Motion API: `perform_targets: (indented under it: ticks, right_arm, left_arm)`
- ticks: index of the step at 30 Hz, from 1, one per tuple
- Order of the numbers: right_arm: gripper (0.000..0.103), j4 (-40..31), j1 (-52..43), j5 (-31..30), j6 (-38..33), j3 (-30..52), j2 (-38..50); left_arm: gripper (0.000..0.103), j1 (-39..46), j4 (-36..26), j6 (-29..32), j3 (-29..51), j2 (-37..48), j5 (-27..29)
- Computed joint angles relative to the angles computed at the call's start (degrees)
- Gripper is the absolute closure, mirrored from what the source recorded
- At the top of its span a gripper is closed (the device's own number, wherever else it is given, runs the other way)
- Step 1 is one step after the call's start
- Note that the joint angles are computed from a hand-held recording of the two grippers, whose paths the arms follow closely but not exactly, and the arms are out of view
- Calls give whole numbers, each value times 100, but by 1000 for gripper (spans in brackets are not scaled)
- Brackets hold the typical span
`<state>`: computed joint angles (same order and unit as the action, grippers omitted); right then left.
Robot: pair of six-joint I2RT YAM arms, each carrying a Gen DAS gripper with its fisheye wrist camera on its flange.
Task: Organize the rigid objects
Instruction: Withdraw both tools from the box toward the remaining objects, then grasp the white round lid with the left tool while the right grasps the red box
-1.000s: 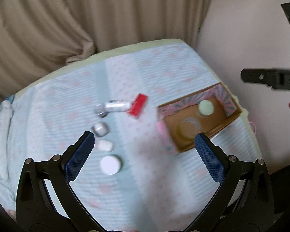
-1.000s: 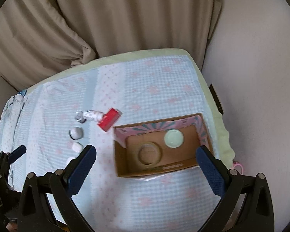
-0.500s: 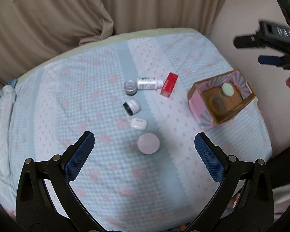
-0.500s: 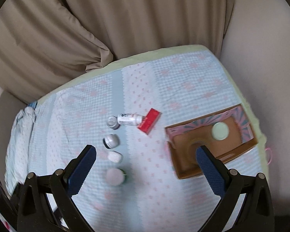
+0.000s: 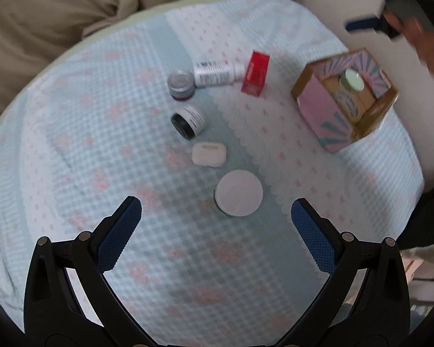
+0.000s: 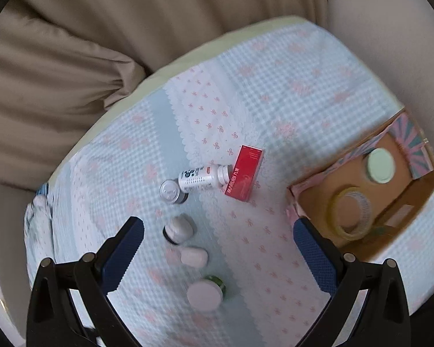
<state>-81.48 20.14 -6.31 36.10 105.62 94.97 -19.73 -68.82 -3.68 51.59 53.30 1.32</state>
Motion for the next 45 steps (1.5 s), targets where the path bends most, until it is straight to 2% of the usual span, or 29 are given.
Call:
perform_targets:
  ticks: [4,7,11,15,20,21,22,24,28,31,33,35,36,43,45]
  right_arm:
    - [0,546,-344,-347,35,-86,758]
    - [5,801,-504,-490,104,-24,1396]
    - [5,1056,-690,-694,294,-12,2125]
    - [16,1253,-751,-572,434,22,2744]
    - [19,1329,-724,-241,639,127,3220]
    - [24,1341,-730,-208,694,139,3294]
    - [30,1363,-741,-183,727,140,3359]
    - [32,1362,-754,-136,799,168,3477]
    - [42,1247,-770,-198,820,212,3608]
    - [49,1240,-710,-6,831,127,3535]
    - [53,1294,-661,59,850,-21,3446]
    - [61,1434,-630,5,874,-198,3316]
    - [63,1425,-616,-9,860,-201,3307]
    - [64,1632,-400,-29,1072,-425,3208]
    - [64,1681,-384,-49,1090,-520,3139]
  left_arm:
    - [0,-227,850,14,-741,342,-73]
    - [0,-418,1384,-28,-1182,607,-83]
    - [0,-684,2088,-105,-1653,996,-175]
    - [0,-899,2842,-243,-1955,1529,-266]
    - [0,-1117,3641,-297,-2129,2215,-395]
    - [0,-1140,3749,-304,-2137,2313,-412]
    - [0,-1159,3849,-306,-2136,2414,-423]
    - [0,-1187,4027,-309,-2124,2604,-428]
    - [4,-1286,4354,-355,-2088,2987,-435]
    - [16,-1408,4578,-443,-2029,3343,-428]
    - [29,-1471,4707,-484,-1963,3654,-450]
    - [30,-1548,4857,-553,-1980,3762,-467]
    - [35,-1577,4931,-560,-2020,3727,-479]
    - [35,-1545,5089,-482,-2261,3553,-432]
    - [35,-1398,4836,-338,-2312,3263,-413]
